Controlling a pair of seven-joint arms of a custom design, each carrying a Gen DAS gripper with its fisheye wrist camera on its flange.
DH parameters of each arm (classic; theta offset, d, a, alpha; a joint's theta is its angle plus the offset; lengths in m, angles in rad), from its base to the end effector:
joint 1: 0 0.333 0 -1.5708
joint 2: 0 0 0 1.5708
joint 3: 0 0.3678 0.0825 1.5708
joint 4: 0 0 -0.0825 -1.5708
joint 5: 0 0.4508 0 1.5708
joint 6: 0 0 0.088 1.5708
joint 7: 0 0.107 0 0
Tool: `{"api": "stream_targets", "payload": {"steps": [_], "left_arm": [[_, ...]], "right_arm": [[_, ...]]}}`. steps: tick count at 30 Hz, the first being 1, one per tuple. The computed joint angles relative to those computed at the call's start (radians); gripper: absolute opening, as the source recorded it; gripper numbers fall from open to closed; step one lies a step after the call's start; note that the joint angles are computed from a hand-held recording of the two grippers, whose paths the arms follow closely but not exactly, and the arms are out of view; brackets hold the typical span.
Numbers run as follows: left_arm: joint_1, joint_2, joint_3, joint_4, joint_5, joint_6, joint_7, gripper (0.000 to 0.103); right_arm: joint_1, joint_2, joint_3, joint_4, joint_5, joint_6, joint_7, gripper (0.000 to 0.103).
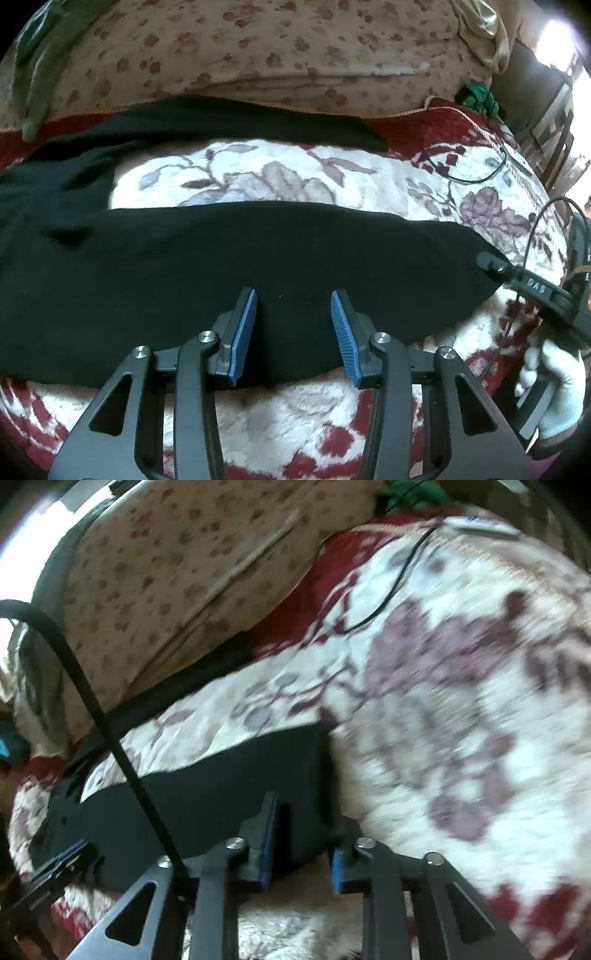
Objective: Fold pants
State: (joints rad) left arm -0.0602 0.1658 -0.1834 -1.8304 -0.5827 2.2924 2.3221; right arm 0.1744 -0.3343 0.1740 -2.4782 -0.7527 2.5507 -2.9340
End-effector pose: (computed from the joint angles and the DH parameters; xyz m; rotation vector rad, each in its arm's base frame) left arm 0.6811 -0.1749 0.5001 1.3129 -2.6854 0.9111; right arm 0.4684 0.1828 0.4628 -0.8772 2.4085 -0.6226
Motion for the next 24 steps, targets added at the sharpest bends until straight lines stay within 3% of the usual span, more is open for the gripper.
{"api": "stream_targets", "payload": {"steps": [2,5,10,13,18,21,24], "left_arm": [[0.01,0.001,0.01,0.014,0.002,-0.017,-0.019,0.041],[0.033,-0.014,0.027,0.01,-0.015,0.026,-0.025,0.041],[0.093,-0.014,0.067,0.03,-0.039,0.094,-0.056,0.041],[0.128,0.009,0.092,0.06,-0.002,0.128,-0.119,0.041],[0.174,0.058,0.115,0.114,0.087,0.185,-0.207,0.041],[0.201,0.106,0.108,0.178,0.105,0.193,-0.216,0.041],[0.219,0.188,0.102,0.299,0.123,0.153,-0.248,0.041]], "right_arm": [[-0.001,-0.026,0.018,0.011,-0.018,-0.065,0.006,0.026],[-0.013,-0.056,0.031,0.018,-0.076,-0.051,0.047,0.026],[-0.067,0.011,0.042,0.083,-0.294,0.224,0.149,0.04],[-0.044,0.152,0.025,0.199,-0.321,0.339,0.076,0.04],[0.036,0.348,-0.029,0.363,-0.235,0.439,-0.086,0.04],[0.051,0.455,-0.02,0.454,0.014,0.464,-0.374,0.04],[0.018,0.548,0.039,0.549,0.213,0.456,-0.621,0.04]]}}
